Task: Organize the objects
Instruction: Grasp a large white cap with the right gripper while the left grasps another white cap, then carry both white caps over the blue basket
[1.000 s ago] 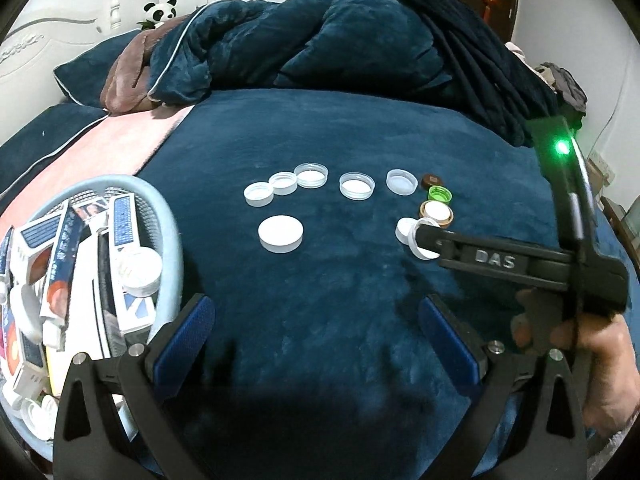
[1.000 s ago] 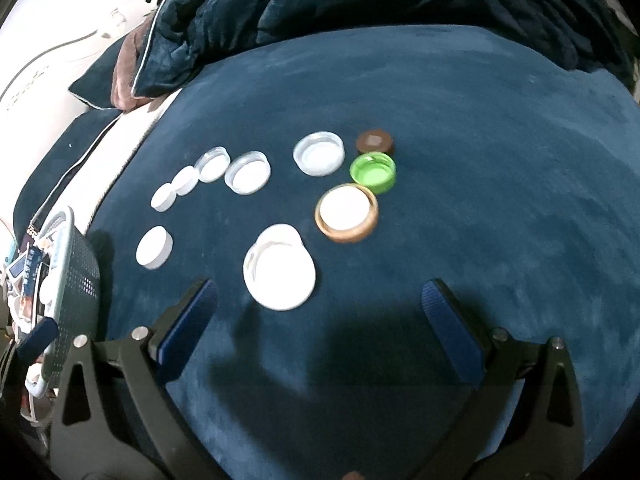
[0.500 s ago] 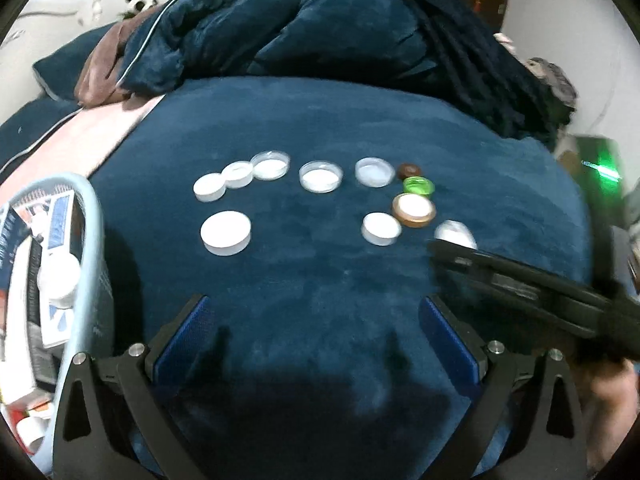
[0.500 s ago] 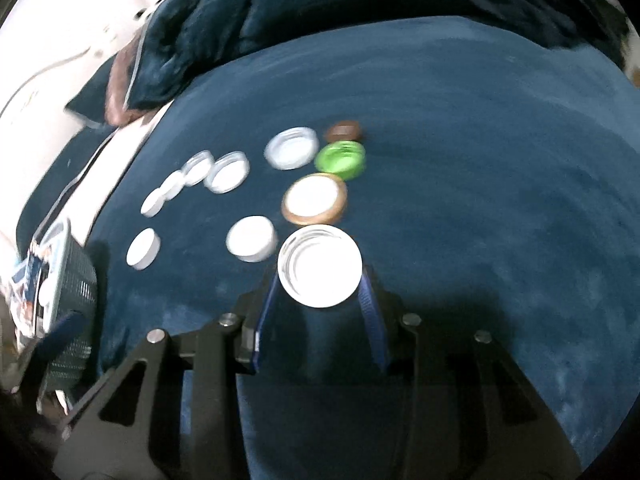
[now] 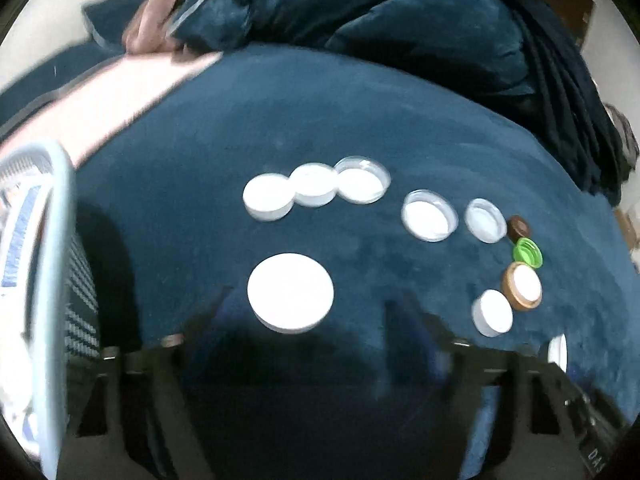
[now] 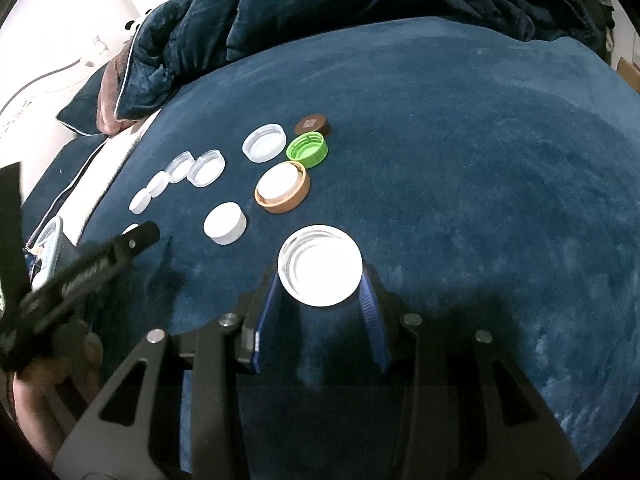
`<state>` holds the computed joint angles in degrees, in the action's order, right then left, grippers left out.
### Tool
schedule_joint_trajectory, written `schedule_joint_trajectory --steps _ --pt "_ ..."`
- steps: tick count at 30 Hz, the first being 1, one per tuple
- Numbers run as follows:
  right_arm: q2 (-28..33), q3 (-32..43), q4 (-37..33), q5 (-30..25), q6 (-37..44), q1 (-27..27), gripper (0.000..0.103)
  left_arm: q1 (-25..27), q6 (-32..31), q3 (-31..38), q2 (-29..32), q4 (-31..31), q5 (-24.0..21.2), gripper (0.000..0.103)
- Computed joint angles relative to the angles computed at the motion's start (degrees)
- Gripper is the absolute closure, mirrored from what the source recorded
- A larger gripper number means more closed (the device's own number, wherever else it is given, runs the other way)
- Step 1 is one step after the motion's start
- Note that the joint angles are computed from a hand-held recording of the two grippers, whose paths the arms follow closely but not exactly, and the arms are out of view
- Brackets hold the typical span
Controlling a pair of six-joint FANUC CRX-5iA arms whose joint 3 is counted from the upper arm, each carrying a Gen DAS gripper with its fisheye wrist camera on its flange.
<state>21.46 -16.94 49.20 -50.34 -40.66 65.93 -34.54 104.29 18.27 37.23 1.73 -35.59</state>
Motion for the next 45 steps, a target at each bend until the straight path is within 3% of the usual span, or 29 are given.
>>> schedule_joint_trajectory --steps 1,4,9,16,26,36,45 --pt "0.10 0.18 -0.14 -0.11 0.24 0.01 0.062 0.30 -0.77 -0.70 -0.28 0.65 0.45 0.062" --pt "0.41 0.79 -0.65 -0.45 1.12 -0.06 0.062 0.60 -6.91 -5.57 -2.42 5.34 4.82 0.062" --pt "0.13 0.81 0.28 -0.38 0.43 0.06 0.063 0.11 -10.77 -10.56 -6.02 6.86 7.63 0.062" --pt "0.13 2.52 2.04 -1.08 1.43 1.07 0.063 0.23 -13.56 -15.38 -11.06 7.22 7.67 0.062" --pt "1.71 7.79 5.54 -1.78 3.55 1.74 0.063 3.75 -16.06 -27.72 -22.67 10.80 13.18 0.062" --pt "9.97 21.64 4.88 1.82 16.19 1.50 0.063 11.59 -17.76 -38.72 -33.41 17.52 17.78 0.062" --pt "18.23 36.34 -0.33 5.21 31.05 1.15 0.063 18.01 -18.85 -45.29 -37.52 23.93 20.27 0.062"
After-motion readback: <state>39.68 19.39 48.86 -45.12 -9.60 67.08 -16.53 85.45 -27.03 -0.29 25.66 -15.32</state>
